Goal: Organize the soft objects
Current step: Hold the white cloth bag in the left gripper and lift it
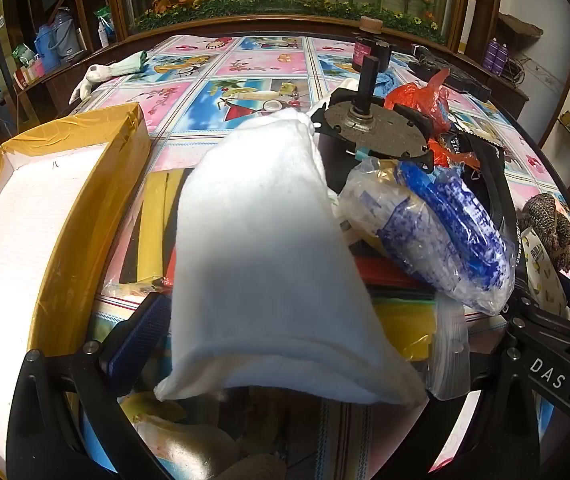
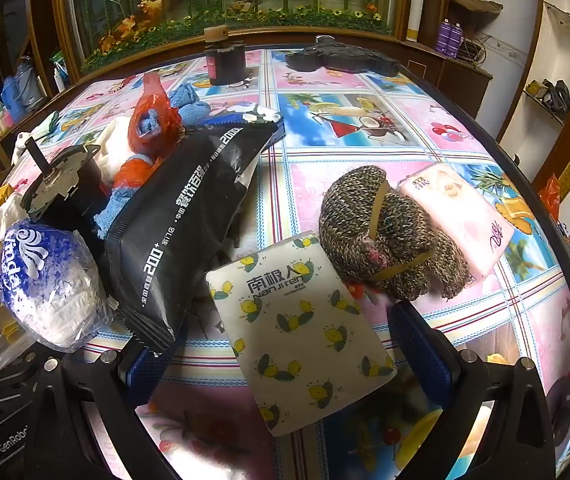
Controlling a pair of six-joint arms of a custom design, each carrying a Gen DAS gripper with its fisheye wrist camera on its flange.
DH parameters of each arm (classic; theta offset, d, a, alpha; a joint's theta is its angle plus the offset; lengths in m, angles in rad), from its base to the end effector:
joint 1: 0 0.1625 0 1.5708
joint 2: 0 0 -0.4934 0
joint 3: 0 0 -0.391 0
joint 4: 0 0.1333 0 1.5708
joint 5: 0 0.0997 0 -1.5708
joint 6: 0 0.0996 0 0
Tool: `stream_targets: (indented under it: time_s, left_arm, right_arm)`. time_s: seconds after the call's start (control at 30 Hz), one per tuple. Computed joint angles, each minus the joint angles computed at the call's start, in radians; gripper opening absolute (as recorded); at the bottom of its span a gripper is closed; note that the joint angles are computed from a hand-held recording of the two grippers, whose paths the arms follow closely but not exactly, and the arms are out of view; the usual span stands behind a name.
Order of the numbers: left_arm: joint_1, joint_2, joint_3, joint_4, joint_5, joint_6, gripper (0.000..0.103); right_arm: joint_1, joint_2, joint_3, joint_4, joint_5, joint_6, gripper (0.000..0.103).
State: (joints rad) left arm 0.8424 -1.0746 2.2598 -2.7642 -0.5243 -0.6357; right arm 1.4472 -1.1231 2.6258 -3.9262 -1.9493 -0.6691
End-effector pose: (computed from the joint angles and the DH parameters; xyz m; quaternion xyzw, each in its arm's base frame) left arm -0.1571 -0.5059 0.1851 0.0381 0.8654 -0.3178 0.3857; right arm 0.0495 -0.3845 0.2314 0.1660 -0.8821 0.3086 0.3148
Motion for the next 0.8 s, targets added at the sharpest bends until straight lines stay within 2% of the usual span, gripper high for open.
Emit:
stream_targets:
  time_s: [0.8]
  left_arm:
    - [-0.001, -0.001, -0.002, 0.014, 0.002, -0.018, 0.103]
  right_arm:
    - [0.000, 0.000, 0.000, 0.000, 0.000, 0.000, 0.102]
